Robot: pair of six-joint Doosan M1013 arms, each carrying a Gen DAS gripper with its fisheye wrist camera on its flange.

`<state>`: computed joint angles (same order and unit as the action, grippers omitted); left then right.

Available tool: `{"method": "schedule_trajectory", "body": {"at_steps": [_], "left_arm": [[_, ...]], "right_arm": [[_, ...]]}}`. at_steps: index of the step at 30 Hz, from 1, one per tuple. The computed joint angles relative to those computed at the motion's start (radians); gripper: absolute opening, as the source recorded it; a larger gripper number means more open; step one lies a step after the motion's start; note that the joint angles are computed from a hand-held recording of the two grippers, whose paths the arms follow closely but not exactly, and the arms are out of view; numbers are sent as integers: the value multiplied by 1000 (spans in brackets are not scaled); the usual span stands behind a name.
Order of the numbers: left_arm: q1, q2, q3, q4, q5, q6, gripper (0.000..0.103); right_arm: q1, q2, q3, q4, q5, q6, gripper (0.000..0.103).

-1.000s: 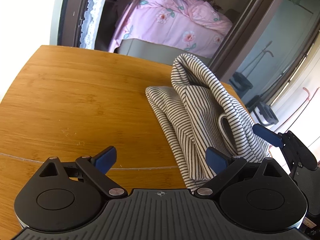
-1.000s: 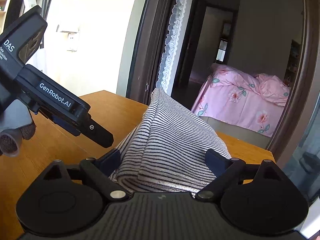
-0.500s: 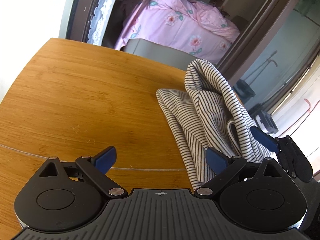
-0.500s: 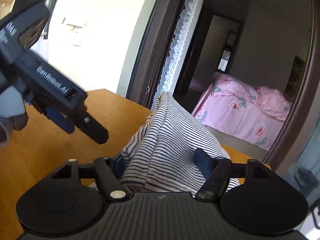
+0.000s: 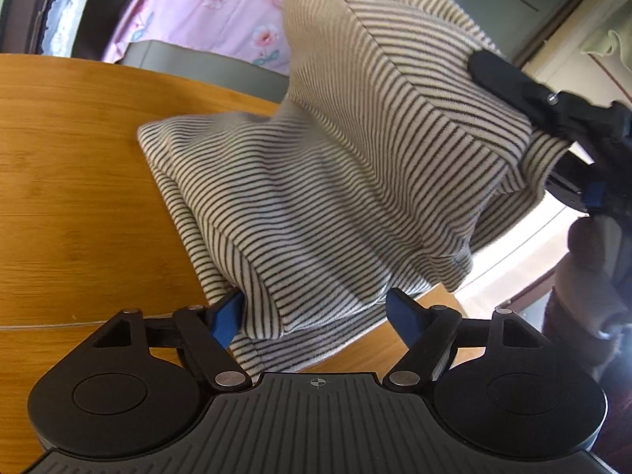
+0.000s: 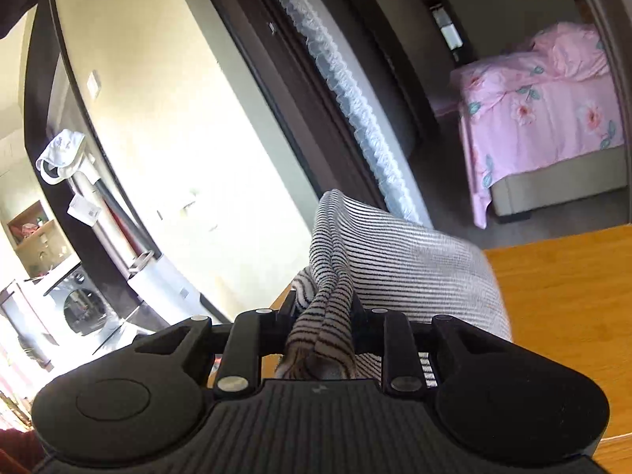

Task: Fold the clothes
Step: 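Grasp the shirt bundle with the right gripper and fold it over again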

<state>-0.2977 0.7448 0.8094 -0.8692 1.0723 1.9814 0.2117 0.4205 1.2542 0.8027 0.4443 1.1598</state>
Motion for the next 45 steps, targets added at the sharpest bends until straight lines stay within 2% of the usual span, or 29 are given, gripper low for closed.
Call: {"method": "schedule_trajectory", "body": {"at_steps": [2, 4, 5, 7, 8, 11, 14, 19, 21, 28, 31, 36, 40, 45], "left_arm": [[1, -1, 3, -3, -1, 7, 81], [3, -8, 11, 5, -2, 11, 82], [4, -16, 22, 16, -5, 17, 83], [10, -38, 46, 37, -13, 39, 86], [14, -49, 57, 57, -26, 35, 96], [26, -79, 87, 113, -85, 9, 96], [33, -93, 88, 210, -146, -62, 97], [56, -89, 51, 178, -216, -152, 97], [50, -74, 9, 178, -216, -165, 97], [5, -14, -118, 196, -164, -88, 97], [-15, 34, -205, 264, -113, -116, 97], [-30, 112, -337, 394, 1, -233, 97], [-30, 121, -334, 465, 28, -273, 96], [-13, 123, -318, 417, 35, -291, 98]], "right_arm": [[14, 29, -35, -108, 48, 90, 23], [32, 51, -54, -307, 48, 245, 23], [38, 59, -59, -362, 52, 283, 24], [43, 65, -57, -383, 51, 265, 25], [54, 64, -53, -437, 38, 272, 26], [93, 63, -51, -640, 16, 343, 34], [114, 72, -66, -750, 30, 406, 39], [139, 76, -64, -886, 30, 472, 47], [145, 78, -64, -915, 28, 483, 50], [159, 75, -53, -983, 18, 514, 56], [162, 73, -49, -997, 14, 521, 60], [160, 70, -42, -977, 1, 522, 61], [158, 68, -36, -927, -9, 483, 68], [159, 69, -33, -895, -17, 455, 76]]}}
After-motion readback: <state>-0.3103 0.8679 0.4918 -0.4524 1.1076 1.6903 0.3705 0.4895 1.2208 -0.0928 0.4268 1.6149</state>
